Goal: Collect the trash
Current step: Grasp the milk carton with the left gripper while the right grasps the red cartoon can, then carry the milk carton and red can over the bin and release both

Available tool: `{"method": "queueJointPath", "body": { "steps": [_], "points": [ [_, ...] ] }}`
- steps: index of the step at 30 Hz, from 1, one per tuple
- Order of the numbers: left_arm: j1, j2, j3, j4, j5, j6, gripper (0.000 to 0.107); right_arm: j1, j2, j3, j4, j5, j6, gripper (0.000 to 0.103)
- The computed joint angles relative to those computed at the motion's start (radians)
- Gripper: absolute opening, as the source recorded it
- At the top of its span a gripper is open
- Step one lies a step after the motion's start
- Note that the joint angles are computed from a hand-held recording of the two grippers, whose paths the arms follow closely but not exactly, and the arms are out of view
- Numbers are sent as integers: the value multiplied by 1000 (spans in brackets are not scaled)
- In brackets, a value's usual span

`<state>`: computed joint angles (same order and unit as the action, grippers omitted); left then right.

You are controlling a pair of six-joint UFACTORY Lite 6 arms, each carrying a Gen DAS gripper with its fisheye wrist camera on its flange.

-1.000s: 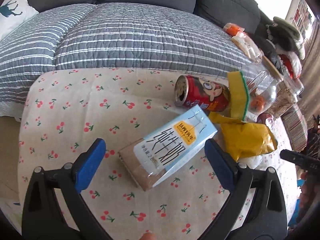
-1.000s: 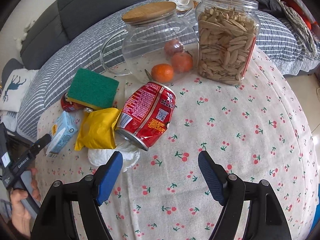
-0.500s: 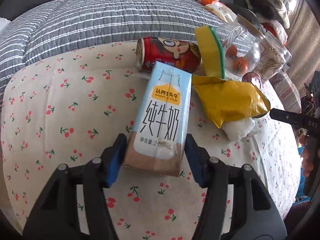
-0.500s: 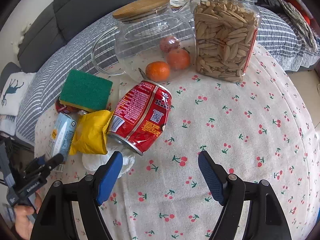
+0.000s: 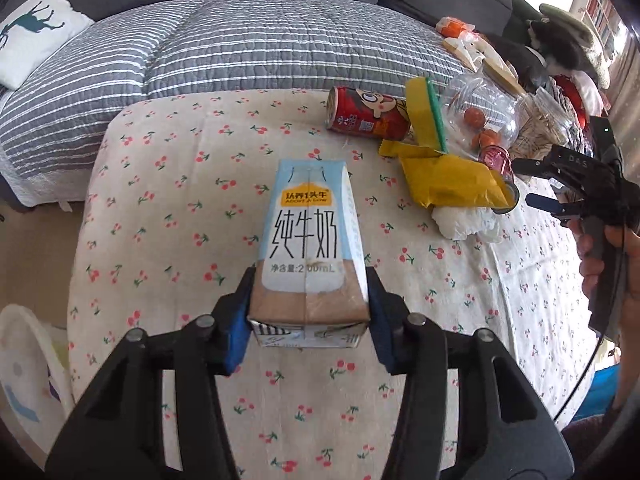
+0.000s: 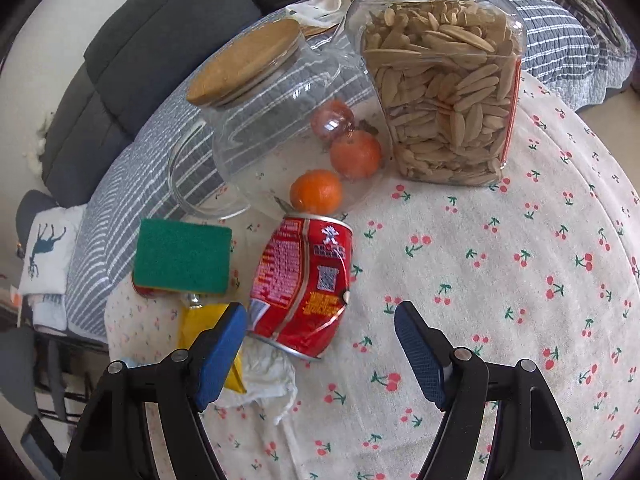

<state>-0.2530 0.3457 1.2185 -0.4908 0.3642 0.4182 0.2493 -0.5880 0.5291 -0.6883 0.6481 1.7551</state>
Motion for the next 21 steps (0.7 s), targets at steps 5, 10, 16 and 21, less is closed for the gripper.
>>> {"method": "queueJointPath", "body": {
  "steps": [5,10,16,21],
  "points": [
    [48,-132,-122,-3,-2,14,52,-77,153,39,-17,-99,9,73],
    [99,-215,-196,-9,11,38,52,10,257,66,-119,-4,94,46],
    [182,-276,-246,-37,33,94,52,129,66,-30,-33,98,84,43],
    [283,-365,-307,-104,74,210,52,429,-38,-14,-51,372,247,43]
  ]
}}
